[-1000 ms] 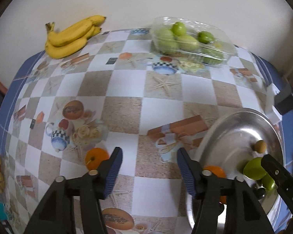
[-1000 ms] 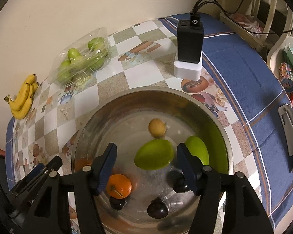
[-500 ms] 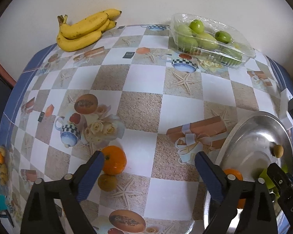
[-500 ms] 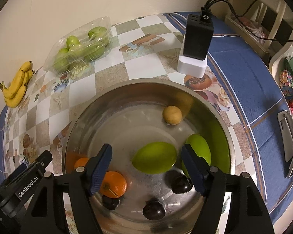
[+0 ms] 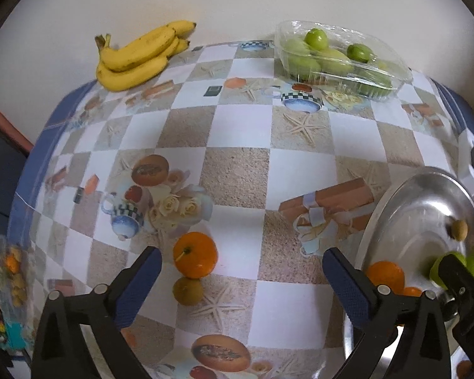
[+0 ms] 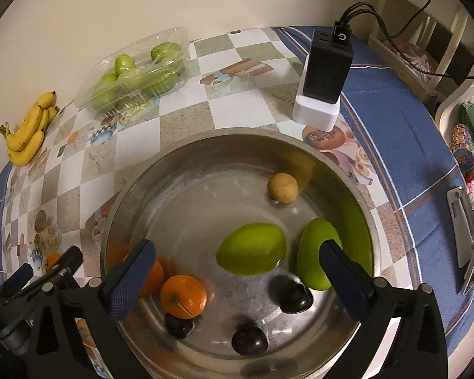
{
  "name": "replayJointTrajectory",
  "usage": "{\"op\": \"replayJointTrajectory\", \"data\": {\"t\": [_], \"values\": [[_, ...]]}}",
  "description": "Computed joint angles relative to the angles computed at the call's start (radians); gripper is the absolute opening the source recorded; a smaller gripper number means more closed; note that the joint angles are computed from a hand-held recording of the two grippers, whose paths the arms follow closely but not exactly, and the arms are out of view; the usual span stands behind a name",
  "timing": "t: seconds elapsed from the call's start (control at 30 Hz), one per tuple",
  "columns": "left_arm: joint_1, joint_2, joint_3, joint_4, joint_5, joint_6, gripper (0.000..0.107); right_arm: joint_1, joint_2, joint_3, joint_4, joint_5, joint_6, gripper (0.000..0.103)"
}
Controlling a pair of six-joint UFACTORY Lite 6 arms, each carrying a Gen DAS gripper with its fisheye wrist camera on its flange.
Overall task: Organize fruits
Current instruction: 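Withdraw both open tools from the bowl toward the orange and small yellow fruit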
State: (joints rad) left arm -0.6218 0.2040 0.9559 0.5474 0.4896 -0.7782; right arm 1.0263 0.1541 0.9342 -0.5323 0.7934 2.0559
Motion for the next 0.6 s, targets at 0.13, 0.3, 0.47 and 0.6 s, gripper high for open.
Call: {"op": "replayJointTrajectory", "data": {"t": [0.13,0.3,0.47,0.6], "values": [[0.002,0.002,0.019,-0.05,0.022,0.065,0.103,0.008,-0.014,-0.007,-0.001,-0.019,0.018,0.103],[0.01,0.053,0.115,-0.102,0.104,0.075,0.103,0.027,-0.036,-0.009,-0.022,-0.021,0.06,0.103],[0.023,0.048,0.142,-0.146,0.125,0.122,0.103,0.036,-0.046,0.0,-0.022,-0.001,0.049,0.103],[0.059,0.018,0.106,-0.162,0.115,0.162,0.103,0.038,-0.041,0.014,-0.007,0.001,0.03,0.103]]}}
